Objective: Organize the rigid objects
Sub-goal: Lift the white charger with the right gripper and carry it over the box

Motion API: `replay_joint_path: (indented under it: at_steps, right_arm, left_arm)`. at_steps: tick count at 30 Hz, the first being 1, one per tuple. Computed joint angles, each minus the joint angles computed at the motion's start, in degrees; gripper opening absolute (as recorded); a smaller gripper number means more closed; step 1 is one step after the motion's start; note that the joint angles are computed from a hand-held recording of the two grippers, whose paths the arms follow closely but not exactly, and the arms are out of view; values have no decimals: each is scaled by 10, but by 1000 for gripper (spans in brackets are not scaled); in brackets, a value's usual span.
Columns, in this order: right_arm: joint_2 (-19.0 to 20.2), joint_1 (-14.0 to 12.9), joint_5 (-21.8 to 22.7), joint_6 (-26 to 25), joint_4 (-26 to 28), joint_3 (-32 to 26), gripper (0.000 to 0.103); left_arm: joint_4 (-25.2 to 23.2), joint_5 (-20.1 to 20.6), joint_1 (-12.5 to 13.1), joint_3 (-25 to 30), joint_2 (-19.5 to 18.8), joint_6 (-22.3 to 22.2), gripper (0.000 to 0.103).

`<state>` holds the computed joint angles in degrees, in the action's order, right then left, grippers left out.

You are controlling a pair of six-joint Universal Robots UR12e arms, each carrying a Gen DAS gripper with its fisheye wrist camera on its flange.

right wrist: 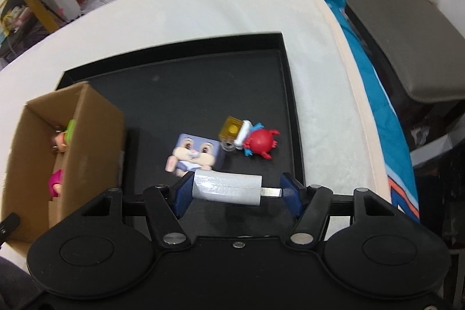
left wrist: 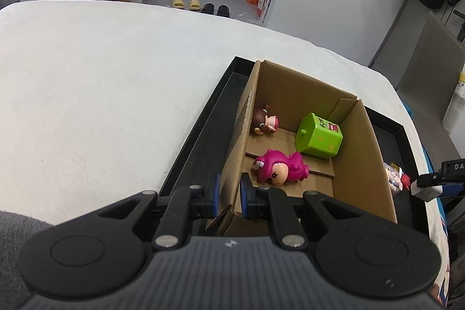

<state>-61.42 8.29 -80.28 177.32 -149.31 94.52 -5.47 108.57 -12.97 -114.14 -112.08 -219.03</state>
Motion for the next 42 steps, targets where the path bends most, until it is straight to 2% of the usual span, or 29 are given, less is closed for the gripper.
replay_joint_path:
  at_steps: [12,21,42]
  right_arm:
    - [-18,12,7,-25,-22,9,61]
    - [-25,31,8,-42,-34,-3,61]
    - [-8,89,18,-103,-35,-36,61]
  left_arm:
    - [21,-17,6,-10,3,-7,13]
    - [35,-30,11,-14,3,-13,13]
    - [61,-52,19,-26,4,-14,14]
